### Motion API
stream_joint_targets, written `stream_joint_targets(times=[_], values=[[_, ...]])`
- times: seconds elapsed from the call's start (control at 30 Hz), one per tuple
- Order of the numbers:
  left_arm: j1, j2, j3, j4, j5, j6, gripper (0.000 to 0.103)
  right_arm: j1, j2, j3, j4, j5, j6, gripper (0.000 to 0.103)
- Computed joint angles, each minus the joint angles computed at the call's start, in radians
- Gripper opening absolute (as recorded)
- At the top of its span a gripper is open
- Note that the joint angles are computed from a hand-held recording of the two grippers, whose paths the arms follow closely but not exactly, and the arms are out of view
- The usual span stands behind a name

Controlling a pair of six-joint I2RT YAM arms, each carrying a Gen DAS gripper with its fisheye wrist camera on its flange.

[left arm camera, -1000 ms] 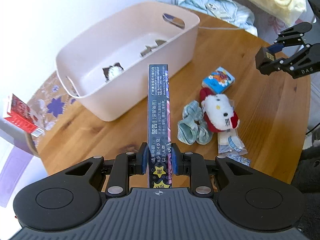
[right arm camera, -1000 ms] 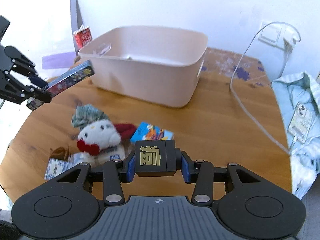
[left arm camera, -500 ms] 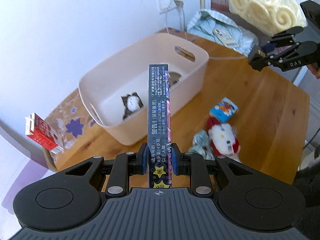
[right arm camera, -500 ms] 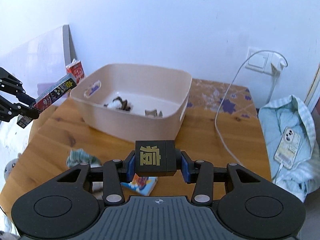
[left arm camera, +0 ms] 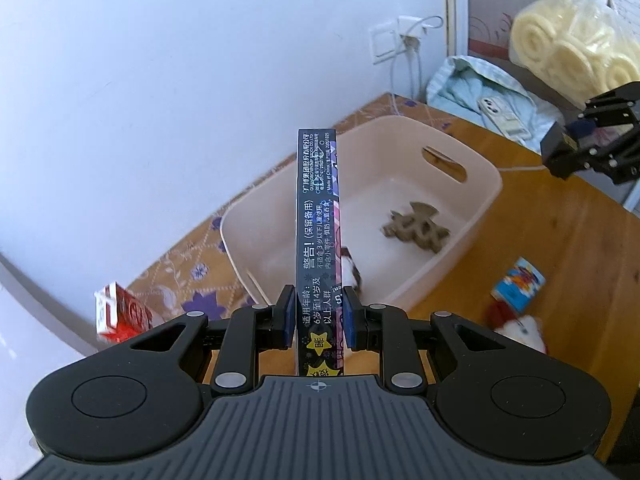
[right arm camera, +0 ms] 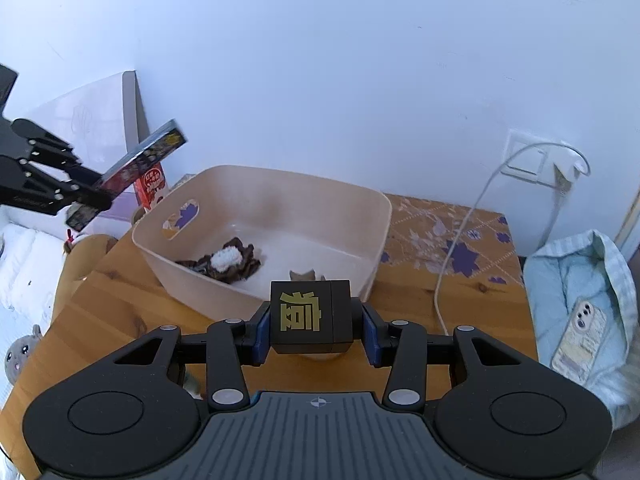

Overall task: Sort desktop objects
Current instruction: 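Lift both boxes and carry them over the cream basket, then open both tools to release the two boxes into the basket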

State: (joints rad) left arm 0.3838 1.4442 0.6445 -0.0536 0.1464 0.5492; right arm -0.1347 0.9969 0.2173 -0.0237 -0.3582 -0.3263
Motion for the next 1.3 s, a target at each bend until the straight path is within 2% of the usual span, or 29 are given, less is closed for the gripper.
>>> stream_joint_targets(times=[0.1,0.3,0.53,0.83,1.0,1.3], values=[[-0.005,0.090,0.060,0.027,0.000,0.000,0.023,0.061,0.108,0.047,0.078,0.034,0.013,0.042],[-0.034,0.267,0.178,0.075,-0.046,-0.029,0.023,0.179,0.288,0.186,0.152,0.098,0.011,0.042],[-0.068,0.452,0.299,0.103,-0.104,-0.091,0.023,0.281,0.516,0.347,0.185,0.181,-0.022,0.042],[-0.111,0.636,0.412,0.112,-0.183,-0.107,0.023,0.296,0.834,0.504,0.204,0.226,0.011,0.042],[-0.126,0.734,0.486,0.066,-0.236,-0.115,0.023,0.307,0.938,0.548,0.196,0.255,0.013,0.042],[-0.154,0.789,0.500,0.063,-0.297,-0.077,0.023,0.336,1.031,0.587,0.164,0.305,-0.006,0.042]])
